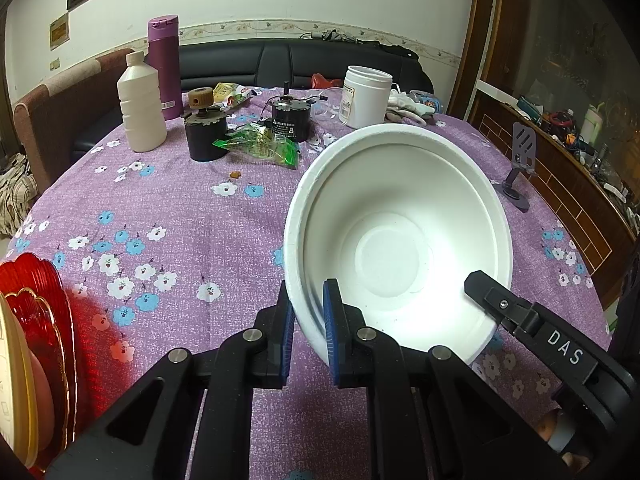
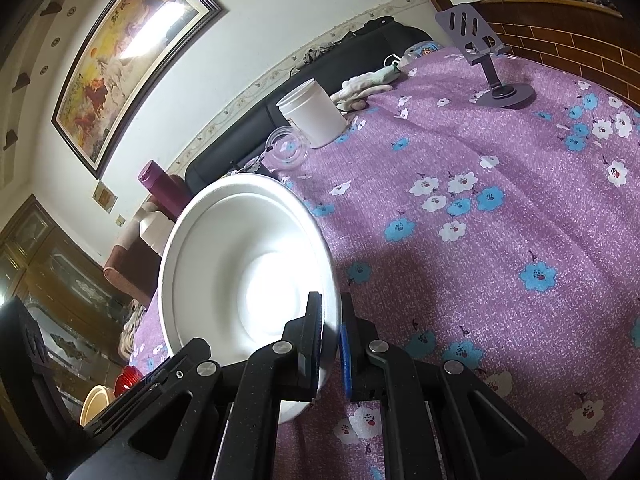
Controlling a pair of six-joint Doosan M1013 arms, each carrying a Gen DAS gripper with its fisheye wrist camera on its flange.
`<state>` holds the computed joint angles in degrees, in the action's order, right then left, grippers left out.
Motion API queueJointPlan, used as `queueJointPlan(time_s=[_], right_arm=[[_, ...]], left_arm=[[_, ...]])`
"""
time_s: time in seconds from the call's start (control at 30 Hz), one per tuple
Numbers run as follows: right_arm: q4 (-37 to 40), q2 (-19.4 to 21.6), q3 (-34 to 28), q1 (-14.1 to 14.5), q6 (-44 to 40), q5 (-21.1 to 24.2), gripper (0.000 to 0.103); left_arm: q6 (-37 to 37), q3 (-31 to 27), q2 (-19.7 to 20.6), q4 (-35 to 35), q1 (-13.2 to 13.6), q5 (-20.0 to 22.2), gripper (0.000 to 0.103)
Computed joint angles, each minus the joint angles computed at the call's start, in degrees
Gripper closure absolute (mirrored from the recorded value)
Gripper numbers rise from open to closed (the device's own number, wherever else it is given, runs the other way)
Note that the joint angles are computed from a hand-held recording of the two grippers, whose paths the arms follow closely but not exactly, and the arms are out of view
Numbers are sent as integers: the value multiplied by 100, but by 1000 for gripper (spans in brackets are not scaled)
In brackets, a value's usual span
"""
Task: Organize plates and bowls
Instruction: 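Lift the white foam bowl and carry it toward the red plate stack, then lower the white foam bowl onto the cream bowls in the stack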
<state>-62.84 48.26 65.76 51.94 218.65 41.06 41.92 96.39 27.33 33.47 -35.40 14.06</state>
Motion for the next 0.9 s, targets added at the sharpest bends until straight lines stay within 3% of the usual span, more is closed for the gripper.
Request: queueJointPlan(time_s=[0.13,0.33,0.63,0.9], right_arm=[[-74,-8,-3,4,25,18,95],[-186,-53,-38,50,-3,32,95],[-173,-78,-221,167,-338,-6,95],[44,-45,-526,277,-939,-51,95]], left_arm=[[-113,12,-21,96,-9,25,91],[-962,109,-150,955,-49,97,91],[-1391,394,-487,1312,15,137,90],[-1347,683,-830,1144,132,130,90]])
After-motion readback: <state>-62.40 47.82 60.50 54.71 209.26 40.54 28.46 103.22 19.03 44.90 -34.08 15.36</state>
